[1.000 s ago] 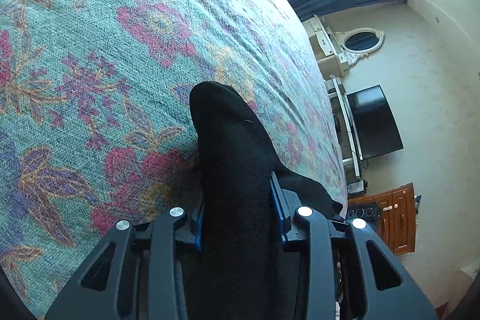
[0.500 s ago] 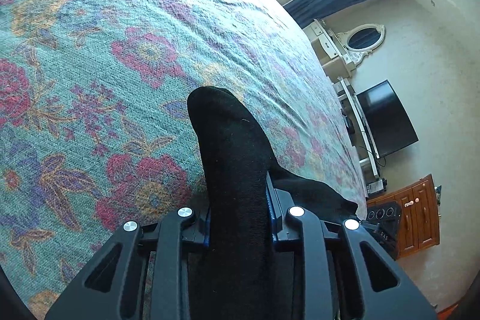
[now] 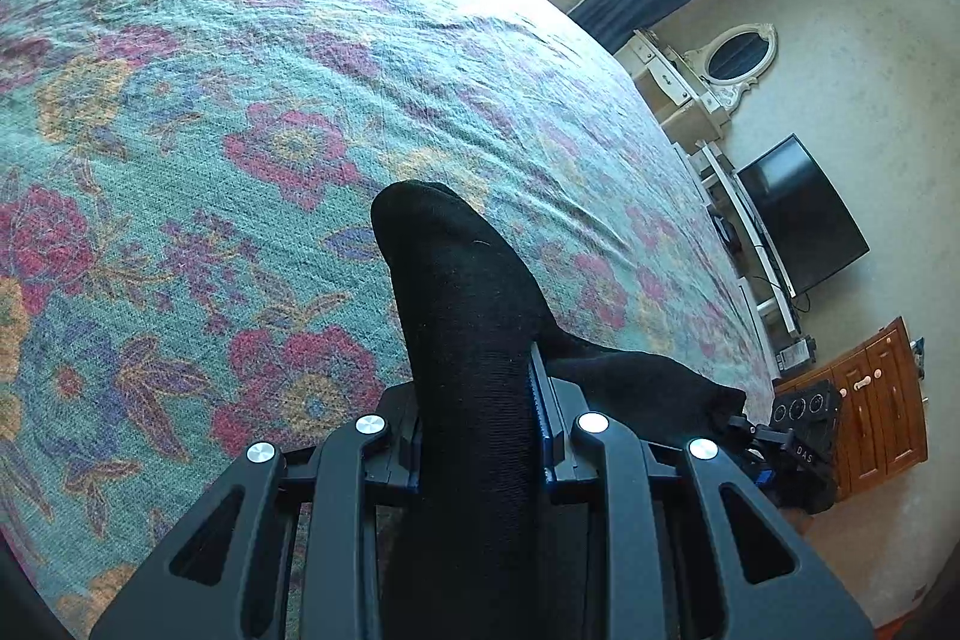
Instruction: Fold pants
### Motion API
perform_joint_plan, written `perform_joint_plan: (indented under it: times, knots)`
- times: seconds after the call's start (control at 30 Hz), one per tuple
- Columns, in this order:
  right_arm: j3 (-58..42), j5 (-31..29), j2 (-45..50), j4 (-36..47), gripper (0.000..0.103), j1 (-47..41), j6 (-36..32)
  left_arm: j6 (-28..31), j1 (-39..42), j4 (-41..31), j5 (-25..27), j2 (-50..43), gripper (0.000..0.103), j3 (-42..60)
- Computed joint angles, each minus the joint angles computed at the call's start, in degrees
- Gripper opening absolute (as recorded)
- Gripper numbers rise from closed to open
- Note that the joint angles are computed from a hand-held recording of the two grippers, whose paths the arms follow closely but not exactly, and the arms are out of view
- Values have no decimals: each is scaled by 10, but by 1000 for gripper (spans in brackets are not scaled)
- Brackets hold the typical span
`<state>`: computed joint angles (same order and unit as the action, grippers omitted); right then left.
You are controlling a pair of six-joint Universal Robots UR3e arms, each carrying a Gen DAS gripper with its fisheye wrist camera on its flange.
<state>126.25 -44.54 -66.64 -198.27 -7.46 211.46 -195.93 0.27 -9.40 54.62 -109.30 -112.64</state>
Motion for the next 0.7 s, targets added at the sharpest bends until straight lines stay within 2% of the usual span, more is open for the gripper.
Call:
perform_joint_plan:
  times: [0.37,0.7]
  knots:
    - [-12,10,18,5,32,-8,-6,32,-5,-17,14,-10,26,22]
    - [-37,8,26,25,32,-3,-8,32,-1,-29,12,-35,26,48]
